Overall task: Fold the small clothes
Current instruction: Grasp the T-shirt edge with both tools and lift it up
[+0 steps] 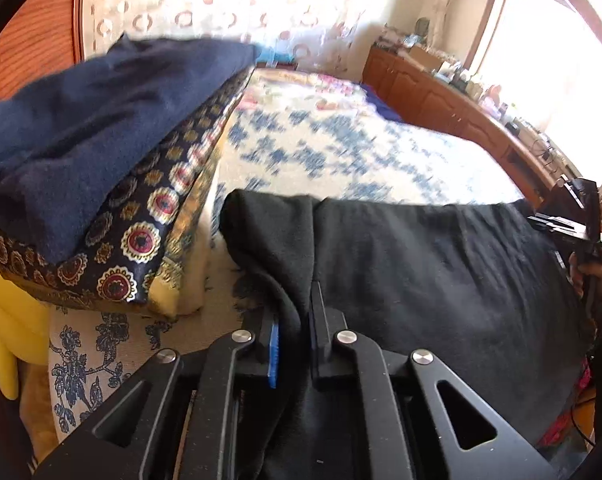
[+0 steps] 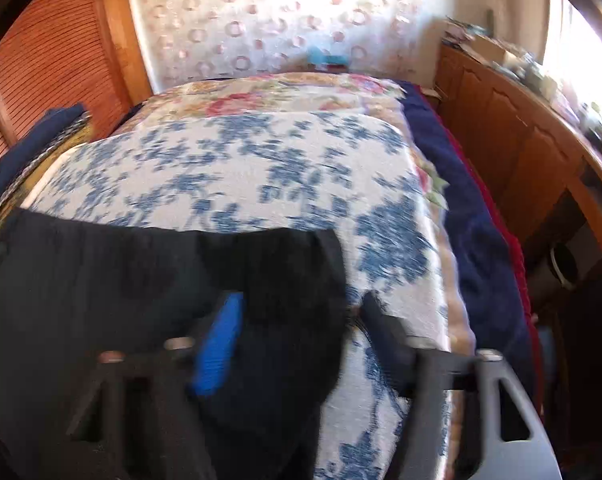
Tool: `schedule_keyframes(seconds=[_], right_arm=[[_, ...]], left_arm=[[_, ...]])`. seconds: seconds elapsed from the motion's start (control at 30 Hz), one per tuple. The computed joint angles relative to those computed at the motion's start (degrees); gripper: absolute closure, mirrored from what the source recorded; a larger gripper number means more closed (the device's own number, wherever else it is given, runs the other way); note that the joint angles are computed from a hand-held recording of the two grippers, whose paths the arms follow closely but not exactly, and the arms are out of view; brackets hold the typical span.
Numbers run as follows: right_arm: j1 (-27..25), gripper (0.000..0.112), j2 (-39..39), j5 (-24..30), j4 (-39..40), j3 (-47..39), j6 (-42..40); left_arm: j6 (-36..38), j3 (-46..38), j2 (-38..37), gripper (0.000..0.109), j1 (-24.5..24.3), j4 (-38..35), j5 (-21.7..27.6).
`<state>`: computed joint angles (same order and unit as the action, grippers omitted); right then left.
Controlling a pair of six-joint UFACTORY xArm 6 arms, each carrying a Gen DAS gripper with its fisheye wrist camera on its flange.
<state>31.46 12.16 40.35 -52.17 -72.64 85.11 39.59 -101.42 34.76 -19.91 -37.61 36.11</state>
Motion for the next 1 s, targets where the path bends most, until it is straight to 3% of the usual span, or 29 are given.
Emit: schedule_keyframes(seconds=[0.03,0.07,0.17,0.33,0.5,0.7,1.0], right_arm=[[-0.25,0.103,0.0,-2.04,0.55,0.19,-1.01],[-0.56,0.105,0.08,-4.41,2.9,0.33,-3.34],[1.41,0.106,0.48,-4.05,3.88,-0.9,-6.61],[8.9,0.106,-5.76,1.74,-10.35,2.07,7.41],[20.39,0.106,-13.74,15.52,-20.32,4.62,16.53],[31.11,0.106,-17.58,30.47,-24.09,2.46,14.9],[41.13,0.107,-15.16,43.71,-28.45,-5.6,7.7]], left_arm=[[1.19,1.36,-1.2,0.098,-0.25,-1.09,-0.64],[2.24,2.61,-2.32,0.098,-0.63,-1.78,-1.51],[8.43,8.75,-7.99,0.098,-1.78,-7.43,-5.35],[22.83,20.01,-20.45,0.098,-2.29,-22.38,-7.39],[31.46,27.06,-31.04,0.098,-2.07,-29.34,-7.57],[38.05,31.61,-39.82,0.098,-0.65,-36.78,-6.54],[42.49,32.17,-44.1,0.098,1.11,-42.75,-4.52]])
